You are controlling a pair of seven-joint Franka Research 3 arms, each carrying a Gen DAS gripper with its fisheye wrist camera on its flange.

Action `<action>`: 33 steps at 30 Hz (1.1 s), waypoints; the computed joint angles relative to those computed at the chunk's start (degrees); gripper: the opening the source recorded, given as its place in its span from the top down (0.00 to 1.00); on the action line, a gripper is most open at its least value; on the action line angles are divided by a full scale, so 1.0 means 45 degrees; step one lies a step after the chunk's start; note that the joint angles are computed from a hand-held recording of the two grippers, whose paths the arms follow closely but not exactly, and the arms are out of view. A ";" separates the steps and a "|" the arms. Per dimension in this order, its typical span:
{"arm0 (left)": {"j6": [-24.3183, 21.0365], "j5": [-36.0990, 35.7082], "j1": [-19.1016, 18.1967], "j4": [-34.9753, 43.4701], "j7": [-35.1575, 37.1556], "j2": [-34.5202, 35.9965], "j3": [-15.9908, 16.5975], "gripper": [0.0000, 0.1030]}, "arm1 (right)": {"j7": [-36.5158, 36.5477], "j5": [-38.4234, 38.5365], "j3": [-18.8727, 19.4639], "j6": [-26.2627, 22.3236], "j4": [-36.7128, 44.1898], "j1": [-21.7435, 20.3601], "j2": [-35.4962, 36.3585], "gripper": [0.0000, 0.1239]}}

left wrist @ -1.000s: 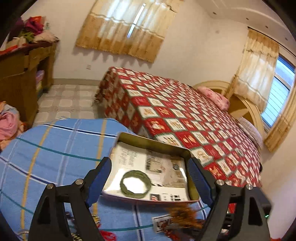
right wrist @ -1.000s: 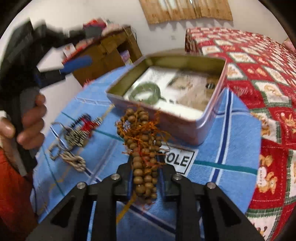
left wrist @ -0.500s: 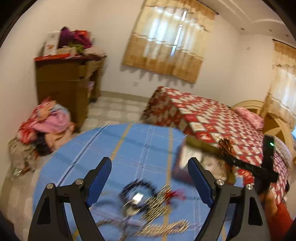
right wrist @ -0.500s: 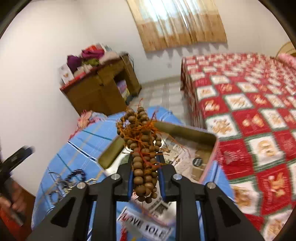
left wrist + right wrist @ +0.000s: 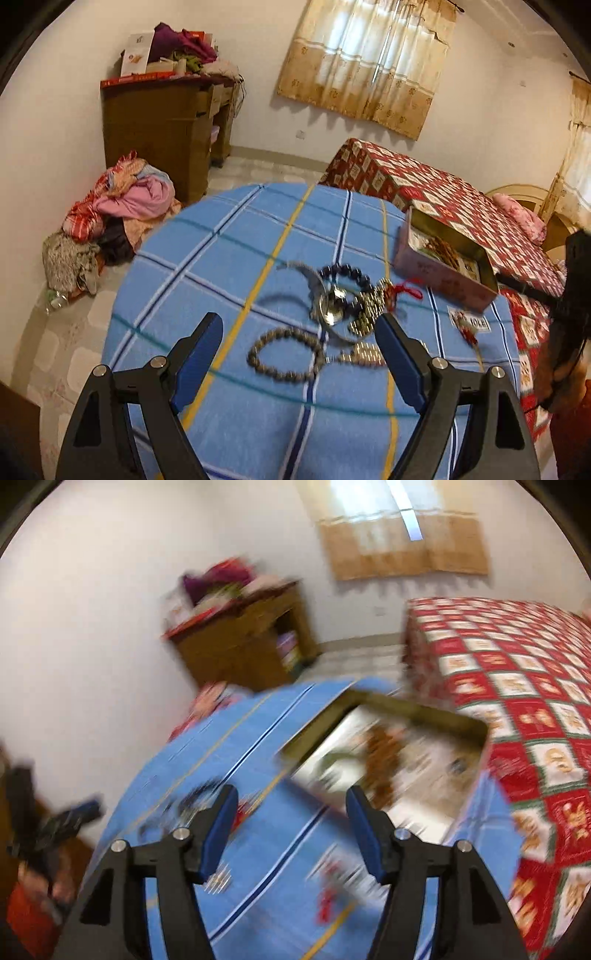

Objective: Organize jewelry
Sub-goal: 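Grasp the pearl necklace with the right gripper, then grasp the grey stone bead bracelet with the left gripper while the right gripper lifts the pearls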

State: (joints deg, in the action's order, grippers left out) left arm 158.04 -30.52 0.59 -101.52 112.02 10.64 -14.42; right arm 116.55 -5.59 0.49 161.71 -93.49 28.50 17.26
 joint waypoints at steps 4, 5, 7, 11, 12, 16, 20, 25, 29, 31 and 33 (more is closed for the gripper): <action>-0.0159 -0.0679 0.0086 -0.0904 0.0665 -0.0697 0.0027 0.18 | -0.2306 -0.0068 0.0662 -0.2523 0.2030 0.0442 0.1459 0.48; -0.0176 -0.0696 0.0036 -0.1074 0.0713 -0.0852 0.0122 0.18 | -0.2589 -0.0237 0.0615 -0.2918 0.2542 0.0601 0.1789 0.48; -0.0310 -0.0770 -0.0042 -0.1379 0.0778 -0.1146 0.0327 0.18 | -0.3604 -0.0489 0.0642 -0.3876 0.4212 0.0902 0.2853 0.48; -0.0172 -0.0758 -0.0269 -0.2235 0.0786 -0.1815 0.0788 0.18 | -0.4920 0.0065 0.0637 -0.5650 0.7156 0.0973 0.4818 0.48; -0.0201 -0.0900 -0.0307 -0.2380 0.0824 -0.1949 0.0891 0.18 | -0.5013 0.0239 0.0573 -0.6162 0.7846 0.0997 0.5265 0.48; -0.0189 -0.1229 -0.0494 -0.2591 0.0905 -0.2142 0.1207 0.18 | -0.5344 0.0530 0.0343 -0.6042 0.7698 0.1137 0.5325 0.53; -0.0343 -0.1825 -0.0580 -0.2381 0.1222 -0.2011 0.1281 0.18 | -0.5182 0.0617 0.0267 -0.6065 0.6834 0.1252 0.4680 0.84; -0.0441 -0.2085 -0.0651 -0.2333 0.1621 -0.1929 0.1207 0.18 | -0.4090 0.0784 0.0345 -0.4915 0.4166 0.1218 0.2982 0.88; -0.0619 -0.2172 -0.0683 -0.2320 0.1921 -0.1920 0.1183 0.18 | -0.3209 0.1935 0.0822 -0.2989 0.1862 0.0784 0.1567 0.88; -0.0716 -0.2087 -0.0711 -0.2145 0.2040 -0.1812 0.1145 0.18 | -0.2792 0.2470 0.1021 -0.2100 0.0958 0.0651 0.0978 0.88; -0.0831 -0.2178 -0.0723 -0.1873 0.2212 -0.1634 0.1070 0.18 | -0.2879 0.3638 0.1513 -0.0916 0.0019 0.0247 0.0376 0.88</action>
